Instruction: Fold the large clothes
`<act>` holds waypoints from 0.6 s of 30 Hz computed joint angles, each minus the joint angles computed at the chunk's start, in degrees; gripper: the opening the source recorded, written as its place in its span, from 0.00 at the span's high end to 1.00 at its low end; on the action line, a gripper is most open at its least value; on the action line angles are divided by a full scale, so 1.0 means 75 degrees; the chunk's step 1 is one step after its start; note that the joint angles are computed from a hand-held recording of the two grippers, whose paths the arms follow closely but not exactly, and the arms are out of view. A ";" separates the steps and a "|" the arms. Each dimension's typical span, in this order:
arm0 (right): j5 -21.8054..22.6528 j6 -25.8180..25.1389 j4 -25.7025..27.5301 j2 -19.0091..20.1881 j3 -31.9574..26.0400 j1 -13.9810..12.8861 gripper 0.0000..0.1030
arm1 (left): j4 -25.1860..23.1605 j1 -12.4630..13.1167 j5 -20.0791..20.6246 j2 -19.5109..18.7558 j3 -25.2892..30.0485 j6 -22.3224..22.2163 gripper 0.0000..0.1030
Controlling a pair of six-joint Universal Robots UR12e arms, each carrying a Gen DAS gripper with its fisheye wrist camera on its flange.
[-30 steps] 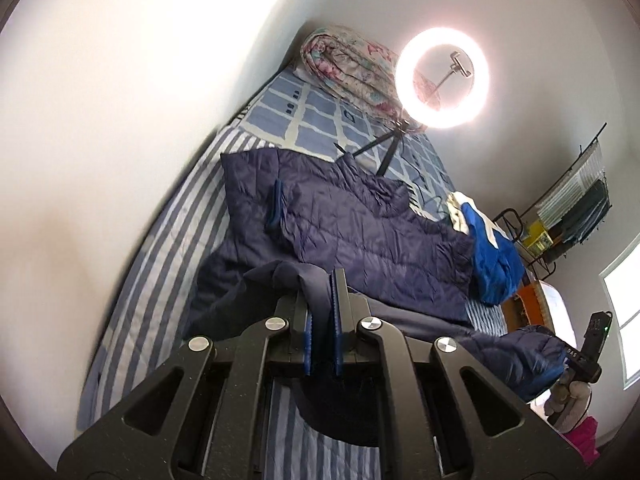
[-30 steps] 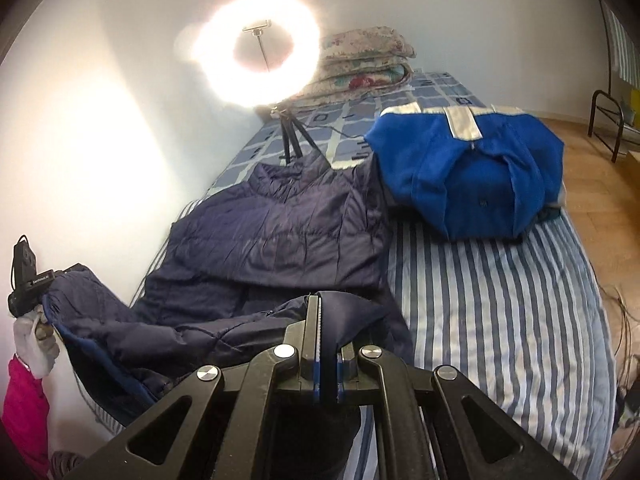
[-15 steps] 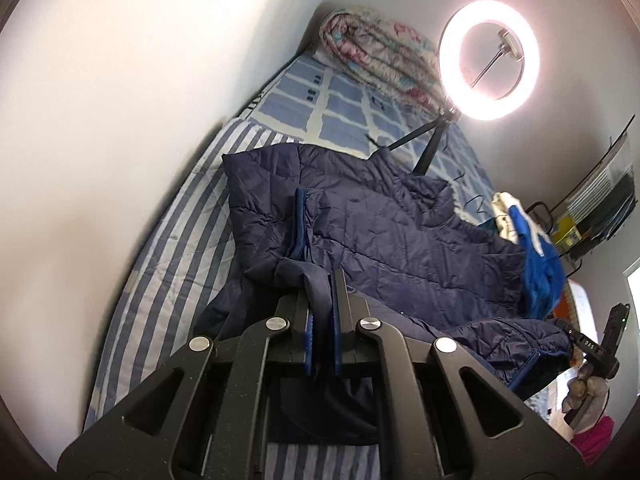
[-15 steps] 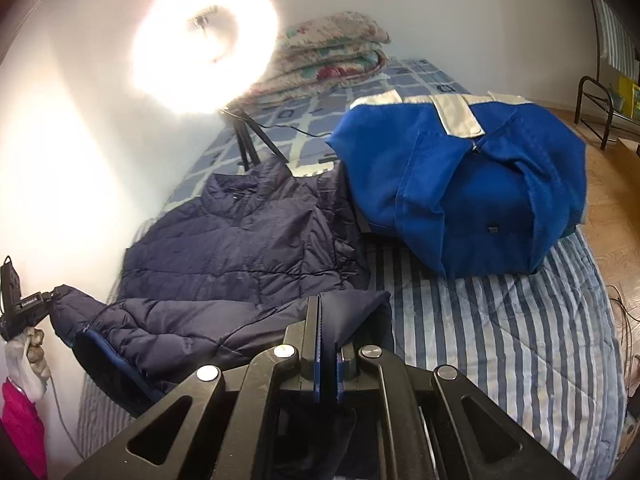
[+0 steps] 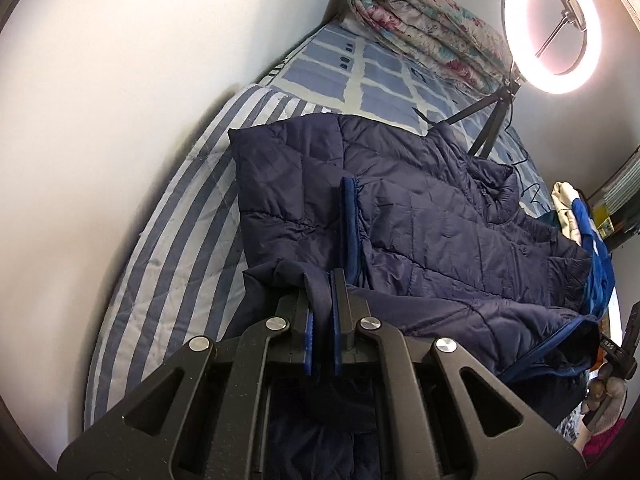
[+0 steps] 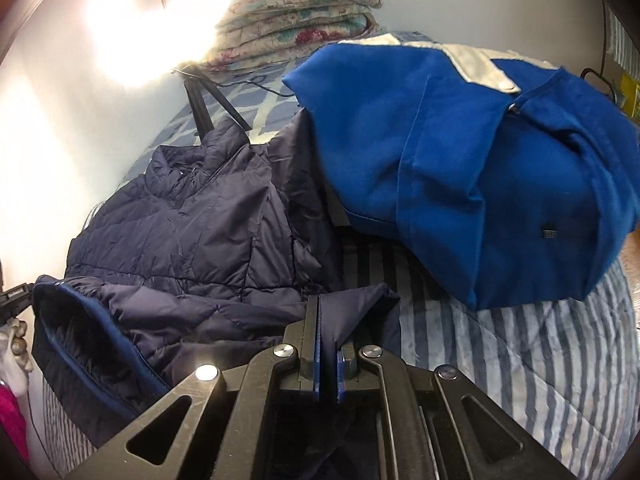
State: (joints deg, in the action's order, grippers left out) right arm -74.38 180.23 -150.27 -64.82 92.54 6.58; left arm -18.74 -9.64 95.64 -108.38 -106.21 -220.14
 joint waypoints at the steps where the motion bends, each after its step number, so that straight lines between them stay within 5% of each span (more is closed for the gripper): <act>1: 0.0095 -0.0004 0.0022 0.0017 -0.0024 -0.0025 0.92 | 0.0081 0.0016 -0.0047 -0.0024 -0.0003 -0.0004 0.95; 4: 0.0591 0.0048 -0.0044 0.0004 0.0019 -0.0169 0.80 | 0.0194 0.0090 -0.0251 -0.0034 -0.0025 -0.0009 0.89; 7: 0.1002 0.0002 0.0036 -0.0044 0.0039 -0.0315 0.66 | 0.0231 0.0175 -0.0489 0.0031 -0.0035 0.0005 0.71; 9: 0.1158 0.0123 -0.0154 -0.0110 0.0129 -0.0414 0.48 | 0.0166 0.0163 -0.0366 0.0093 0.0012 0.0104 0.57; 11: 0.1457 0.0438 -0.0654 -0.0211 0.0330 -0.0579 0.30 | 0.0286 0.0141 -0.0186 0.0188 0.0001 0.0241 0.57; 14: 0.2006 0.0617 -0.1215 -0.0331 0.0592 -0.0837 0.30 | 0.0393 0.0095 0.0148 0.0311 -0.0034 0.0494 0.56; 18: 0.2027 0.0245 -0.1344 -0.0477 0.0895 -0.1002 0.30 | 0.0249 0.0017 0.0495 0.0424 -0.0119 0.1057 0.56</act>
State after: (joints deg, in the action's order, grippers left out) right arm -59.18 182.06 -160.35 -68.40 99.25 -0.94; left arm -16.87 -9.51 99.35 -105.20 -107.10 -212.21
